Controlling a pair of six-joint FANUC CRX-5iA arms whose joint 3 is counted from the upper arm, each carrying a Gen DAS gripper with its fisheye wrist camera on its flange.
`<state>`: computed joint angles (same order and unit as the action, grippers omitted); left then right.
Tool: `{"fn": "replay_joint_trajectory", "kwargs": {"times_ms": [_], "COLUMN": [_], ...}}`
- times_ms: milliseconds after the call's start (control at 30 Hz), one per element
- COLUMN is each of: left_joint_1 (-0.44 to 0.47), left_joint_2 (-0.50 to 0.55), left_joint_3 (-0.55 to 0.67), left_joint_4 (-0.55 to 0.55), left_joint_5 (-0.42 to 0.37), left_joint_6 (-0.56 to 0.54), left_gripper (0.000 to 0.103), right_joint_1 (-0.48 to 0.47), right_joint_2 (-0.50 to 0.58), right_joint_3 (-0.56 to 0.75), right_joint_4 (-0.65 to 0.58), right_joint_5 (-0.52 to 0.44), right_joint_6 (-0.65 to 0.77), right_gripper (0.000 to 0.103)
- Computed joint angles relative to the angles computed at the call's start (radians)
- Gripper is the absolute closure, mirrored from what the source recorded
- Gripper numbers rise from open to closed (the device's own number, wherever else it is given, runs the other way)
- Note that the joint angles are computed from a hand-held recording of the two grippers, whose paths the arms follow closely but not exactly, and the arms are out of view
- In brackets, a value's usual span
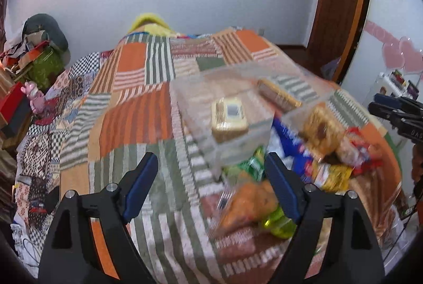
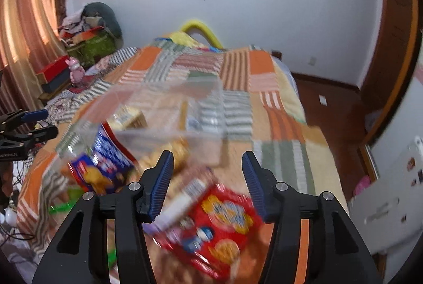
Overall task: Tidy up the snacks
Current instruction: 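Grasp the orange snack bag with the left tool while the right tool grasps the red noodle bag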
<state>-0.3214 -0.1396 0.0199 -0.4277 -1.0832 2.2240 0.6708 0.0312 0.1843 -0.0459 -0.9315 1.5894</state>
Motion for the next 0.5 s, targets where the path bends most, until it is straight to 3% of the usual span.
{"fn": "replay_joint_trajectory", "kwargs": {"times_ms": [200, 500], "left_joint_1": [0.035, 0.061], "left_joint_2": [-0.014, 0.012], "left_joint_3": [-0.078, -0.129], "left_joint_4": [0.091, 0.174], "left_joint_5": [0.033, 0.123], "left_joint_6": [-0.012, -0.019], "left_gripper": [0.020, 0.012], "right_joint_1": [-0.003, 0.023], "right_joint_2": [-0.002, 0.024], "right_joint_3": [-0.053, -0.092], "right_joint_4": [0.040, 0.096], "right_joint_5": [-0.021, -0.044], "right_joint_6": [-0.080, -0.110], "right_gripper": [0.033, 0.027]}}
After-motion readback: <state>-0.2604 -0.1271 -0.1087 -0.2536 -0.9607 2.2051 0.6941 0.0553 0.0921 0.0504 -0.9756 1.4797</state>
